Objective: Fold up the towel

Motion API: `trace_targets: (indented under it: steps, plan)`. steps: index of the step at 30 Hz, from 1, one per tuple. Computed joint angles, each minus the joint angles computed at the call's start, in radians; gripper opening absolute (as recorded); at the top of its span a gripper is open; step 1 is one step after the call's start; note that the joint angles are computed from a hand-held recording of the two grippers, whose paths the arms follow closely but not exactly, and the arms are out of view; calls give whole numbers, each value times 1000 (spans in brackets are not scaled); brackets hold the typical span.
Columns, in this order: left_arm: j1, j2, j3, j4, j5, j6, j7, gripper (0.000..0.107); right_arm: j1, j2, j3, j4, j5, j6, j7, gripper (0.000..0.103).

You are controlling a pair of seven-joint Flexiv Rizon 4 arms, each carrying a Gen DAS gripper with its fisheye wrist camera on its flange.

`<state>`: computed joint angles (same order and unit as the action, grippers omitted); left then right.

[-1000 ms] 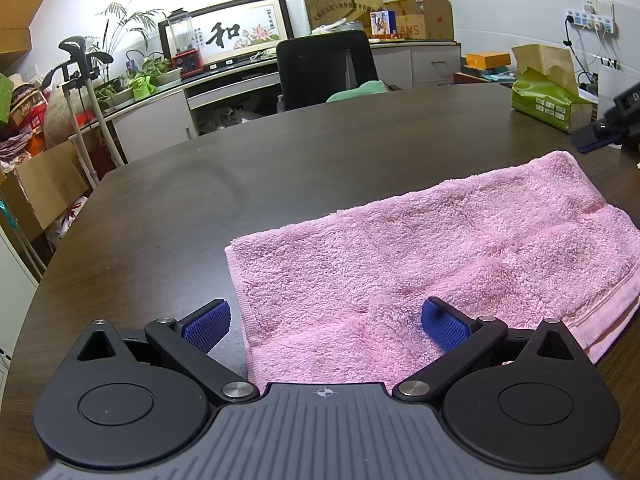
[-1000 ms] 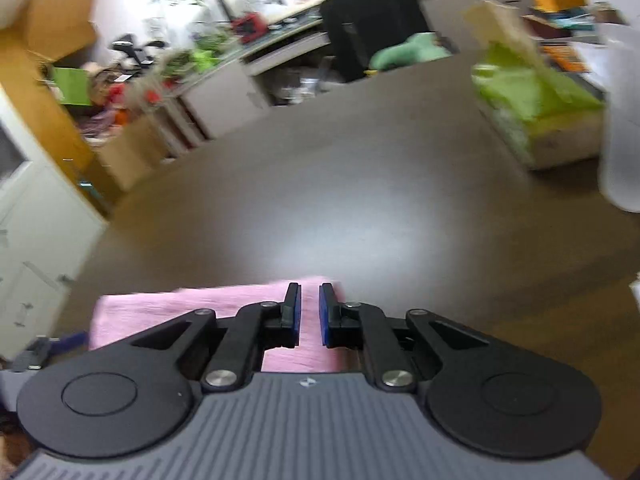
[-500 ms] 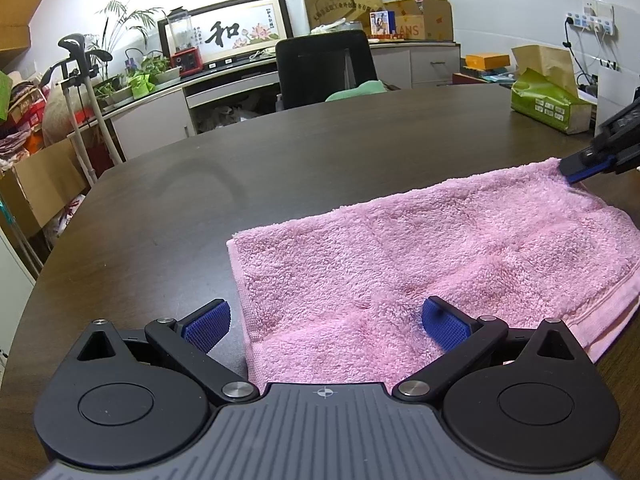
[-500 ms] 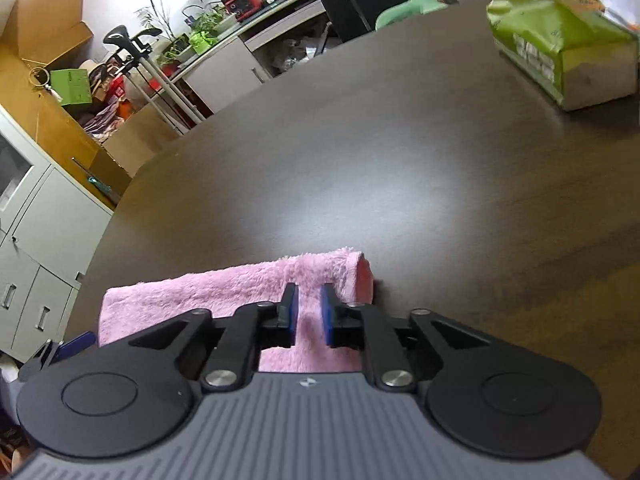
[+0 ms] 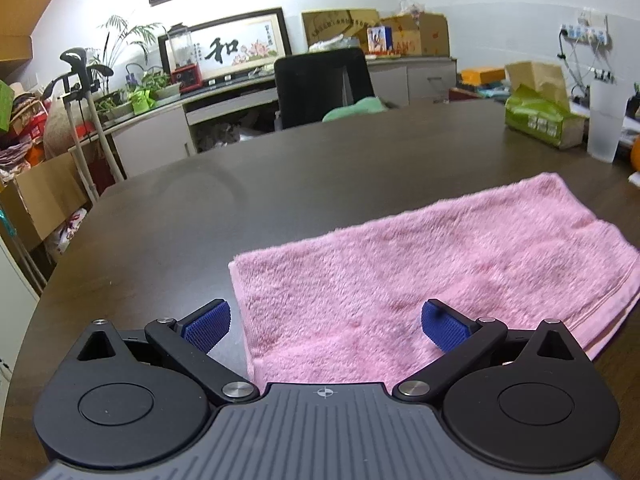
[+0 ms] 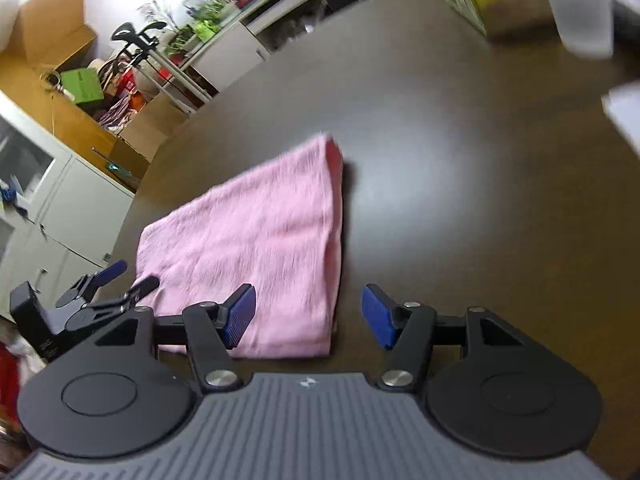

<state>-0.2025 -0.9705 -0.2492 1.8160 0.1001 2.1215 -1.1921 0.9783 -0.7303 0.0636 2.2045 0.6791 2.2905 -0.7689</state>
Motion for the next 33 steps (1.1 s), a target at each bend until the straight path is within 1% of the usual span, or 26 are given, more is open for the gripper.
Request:
trace_targets:
  steps: [3, 5, 8, 13, 15, 17, 18, 19, 20, 22, 24, 29, 30, 31, 32, 33]
  plan:
    - [10, -2, -11, 1, 14, 11, -7, 103, -91, -53, 130, 4, -80, 140, 110, 63]
    - [6, -3, -7, -1, 10, 10, -8, 103, -113, -79, 160, -4, -107, 187, 161, 63]
    - [1, -3, -4, -3, 6, 10, -11, 103, -116, -99, 170, -33, -93, 210, 226, 63]
    - [3, -2, -4, -1, 13, 15, -13, 103, -88, -137, 148, -108, 1, 234, 284, 63]
    - [-1, -1, 0, 1, 15, 18, -9, 103, -62, -155, 130, -150, 72, 242, 280, 63]
    - [-7, 0, 6, 2, 11, 15, -5, 103, 0, -147, 83, -211, 223, 198, 199, 65]
    - [-10, 0, 8, 3, 9, 13, -3, 103, 16, -146, 70, -238, 278, 184, 151, 67]
    - [-13, 1, 8, 3, 6, 7, -1, 103, 4, -155, 82, -245, 269, 194, 151, 67]
    - [-15, 2, 9, 3, 3, 1, 2, 103, -22, -169, 104, -243, 228, 218, 173, 68]
    - [-22, 3, 15, 4, -4, 0, 6, 103, -49, -175, 121, -238, 178, 223, 174, 73]
    - [-23, 3, 15, 5, -8, -1, 8, 103, -53, -176, 113, -251, 161, 207, 148, 77]
    - [-19, 3, 13, 5, -21, -19, 7, 103, -42, -185, 92, -287, 168, 178, 89, 76]
    - [-17, 4, 11, 5, -21, -21, 7, 103, -33, -185, 82, -297, 183, 167, 65, 69]
    - [-16, 4, 10, 6, -20, -23, 7, 103, -17, -172, 65, -304, 224, 133, 23, 57]
    - [-16, 4, 11, 7, -20, -21, 8, 103, -1, -159, 47, -313, 269, 98, -22, 50]
    - [-17, 4, 12, 8, -20, -20, 8, 103, 15, -147, 27, -324, 316, 65, -70, 38]
